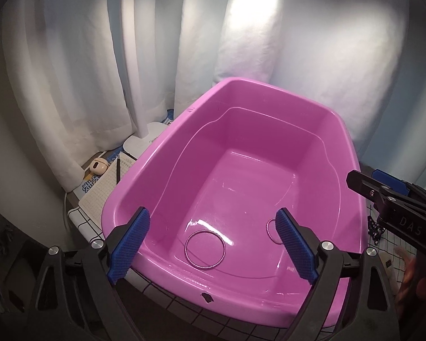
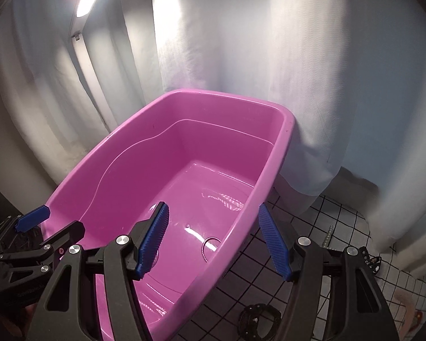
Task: Organize jewelry
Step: 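Open both tools to drop the hoop and bangle into the pink tub, then move the left tool to the brown hair pin while the right tool approaches the strawberry headband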
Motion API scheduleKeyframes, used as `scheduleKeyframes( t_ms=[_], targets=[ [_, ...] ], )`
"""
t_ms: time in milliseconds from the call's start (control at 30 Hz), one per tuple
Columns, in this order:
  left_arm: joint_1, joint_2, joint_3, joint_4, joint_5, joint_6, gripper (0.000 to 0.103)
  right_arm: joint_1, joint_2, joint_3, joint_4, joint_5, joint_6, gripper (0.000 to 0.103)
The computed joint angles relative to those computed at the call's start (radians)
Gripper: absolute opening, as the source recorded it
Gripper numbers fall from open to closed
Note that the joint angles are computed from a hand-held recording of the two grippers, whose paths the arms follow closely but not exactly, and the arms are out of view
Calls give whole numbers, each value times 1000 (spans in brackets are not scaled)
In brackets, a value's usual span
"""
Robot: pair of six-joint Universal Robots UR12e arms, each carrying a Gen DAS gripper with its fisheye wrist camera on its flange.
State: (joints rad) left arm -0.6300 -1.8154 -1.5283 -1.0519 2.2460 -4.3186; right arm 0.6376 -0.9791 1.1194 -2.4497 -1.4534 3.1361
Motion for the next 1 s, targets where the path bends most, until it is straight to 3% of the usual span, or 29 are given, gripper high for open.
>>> scheduleKeyframes(
  t_ms=[300,633,800,1000],
  targets=[
    [-55,-50,70,88,18,103,94,-70,-150,232,-117,-28,91,63],
    [-102,-138,162,228,-70,262,95,-163,-339,484,-175,-193,191,63],
    [-114,-186,207,243,-132,298,95,-202,-408,576,-179,-253,244,64],
    [-125,-234,248,198,-189,306,95,-238,-455,650,-155,-280,293,64]
  ],
)
